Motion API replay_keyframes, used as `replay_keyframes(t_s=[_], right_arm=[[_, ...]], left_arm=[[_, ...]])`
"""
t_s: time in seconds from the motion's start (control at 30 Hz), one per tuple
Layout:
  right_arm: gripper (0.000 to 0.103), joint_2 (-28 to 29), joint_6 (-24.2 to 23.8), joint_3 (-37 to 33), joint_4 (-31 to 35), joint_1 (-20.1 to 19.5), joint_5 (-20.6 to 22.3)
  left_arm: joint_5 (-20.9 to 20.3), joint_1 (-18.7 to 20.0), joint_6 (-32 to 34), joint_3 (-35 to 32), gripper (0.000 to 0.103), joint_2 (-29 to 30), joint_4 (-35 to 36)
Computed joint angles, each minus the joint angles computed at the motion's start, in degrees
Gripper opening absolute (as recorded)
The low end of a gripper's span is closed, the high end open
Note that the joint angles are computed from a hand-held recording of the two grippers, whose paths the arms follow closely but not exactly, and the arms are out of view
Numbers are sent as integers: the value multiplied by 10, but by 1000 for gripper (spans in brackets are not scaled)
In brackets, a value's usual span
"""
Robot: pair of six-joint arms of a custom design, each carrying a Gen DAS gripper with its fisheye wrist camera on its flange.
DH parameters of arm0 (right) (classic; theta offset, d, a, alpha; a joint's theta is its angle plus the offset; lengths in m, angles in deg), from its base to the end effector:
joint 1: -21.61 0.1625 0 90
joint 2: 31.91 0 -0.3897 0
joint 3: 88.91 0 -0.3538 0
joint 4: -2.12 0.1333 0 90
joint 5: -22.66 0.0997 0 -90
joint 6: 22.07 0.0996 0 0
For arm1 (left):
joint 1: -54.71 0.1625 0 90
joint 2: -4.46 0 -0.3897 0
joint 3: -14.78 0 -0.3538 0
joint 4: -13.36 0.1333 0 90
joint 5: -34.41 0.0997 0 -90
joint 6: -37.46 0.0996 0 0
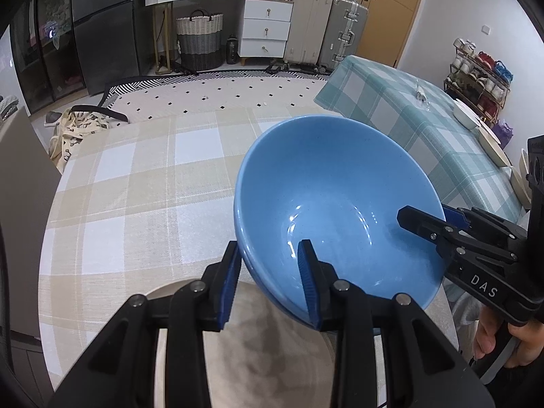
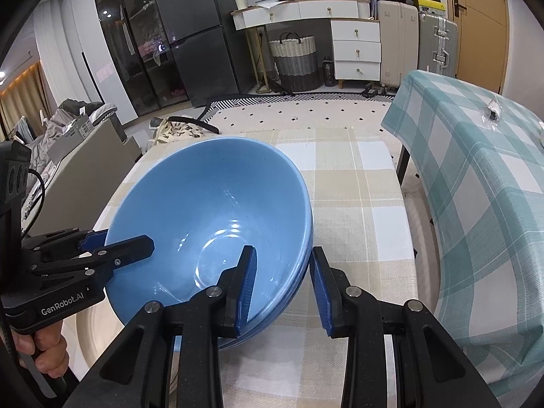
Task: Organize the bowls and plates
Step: 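Lift the nested bowls with both grippers and carry them over the cream plate stack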
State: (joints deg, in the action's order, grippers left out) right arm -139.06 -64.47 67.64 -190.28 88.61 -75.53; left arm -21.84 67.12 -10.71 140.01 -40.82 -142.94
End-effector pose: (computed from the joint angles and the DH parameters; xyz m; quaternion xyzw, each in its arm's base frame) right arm 0.0104 -0.2804 0.2865 0.1190 -0.8853 0.3400 0.2942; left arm -0.3631 -0.2730 -0.0130 0.2746 0.9103 -0.2047 0.2326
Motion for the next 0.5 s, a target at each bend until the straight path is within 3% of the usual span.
replay_keyframes(t_s=[0.5], right_arm=[[33,-22,13,19,-11,61,-8]], left_arm=[[27,-27,-37,32,33,-55,34]])
